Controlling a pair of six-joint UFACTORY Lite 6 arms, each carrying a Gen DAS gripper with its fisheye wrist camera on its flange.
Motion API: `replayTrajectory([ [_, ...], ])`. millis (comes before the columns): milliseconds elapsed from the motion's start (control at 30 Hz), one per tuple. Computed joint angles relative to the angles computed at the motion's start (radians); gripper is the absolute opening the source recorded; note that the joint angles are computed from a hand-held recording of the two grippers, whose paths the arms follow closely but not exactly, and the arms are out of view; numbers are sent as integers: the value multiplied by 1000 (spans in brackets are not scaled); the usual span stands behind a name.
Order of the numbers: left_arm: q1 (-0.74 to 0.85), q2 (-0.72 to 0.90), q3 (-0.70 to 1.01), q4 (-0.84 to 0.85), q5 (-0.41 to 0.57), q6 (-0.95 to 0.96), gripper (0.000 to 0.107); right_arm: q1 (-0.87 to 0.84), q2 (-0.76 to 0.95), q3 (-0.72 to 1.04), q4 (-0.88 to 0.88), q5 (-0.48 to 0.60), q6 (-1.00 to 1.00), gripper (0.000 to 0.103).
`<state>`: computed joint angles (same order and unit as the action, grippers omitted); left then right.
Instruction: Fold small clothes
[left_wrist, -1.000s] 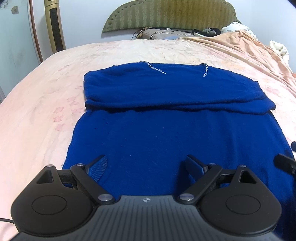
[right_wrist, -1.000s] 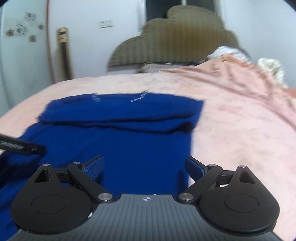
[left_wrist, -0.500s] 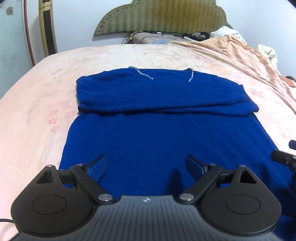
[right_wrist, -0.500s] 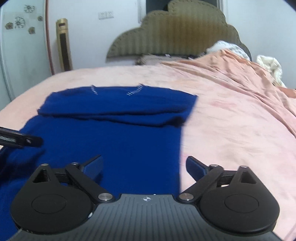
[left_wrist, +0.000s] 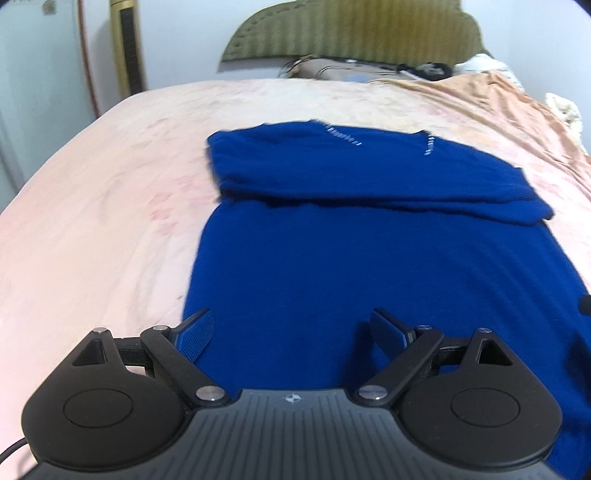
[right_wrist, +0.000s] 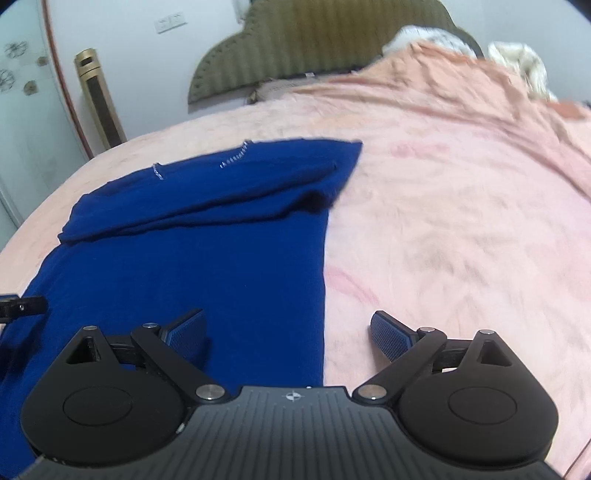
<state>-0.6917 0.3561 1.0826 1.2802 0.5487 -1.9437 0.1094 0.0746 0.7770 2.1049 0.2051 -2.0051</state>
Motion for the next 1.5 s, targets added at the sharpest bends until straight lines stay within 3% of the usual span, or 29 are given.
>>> replayTrajectory([
  [167, -18, 5, 9, -29, 15, 26, 92, 26, -17, -30, -64, 37, 90, 98],
  [233, -35, 23, 33, -43, 44, 49, 92, 30, -35, -33, -168, 72, 199, 100],
  [300, -44, 35, 47, -51, 55, 63, 92, 11, -43, -26, -317, 189, 350, 102],
  [400, -50, 37, 53, -64, 57, 74, 92, -12, -55, -21, -431, 340, 415, 103],
  [533, -57, 40, 61, -81, 69, 91, 92, -8, -50, -5, -483, 339, 478, 103],
  [733, -72, 22, 53, -73, 90, 100, 92, -26, -107, -41, -423, 292, 431, 103],
  [900, -74, -74, -62, -34, 90, 48, 92, -60, -132, -85, -329, 211, 290, 101],
  [1133, -54, -230, -224, 18, 94, -46, 92, -112, -109, -126, -278, 214, 227, 99],
  [1500, -21, -283, -278, -24, 61, -21, 92, -146, -79, -183, -98, 297, -16, 99],
])
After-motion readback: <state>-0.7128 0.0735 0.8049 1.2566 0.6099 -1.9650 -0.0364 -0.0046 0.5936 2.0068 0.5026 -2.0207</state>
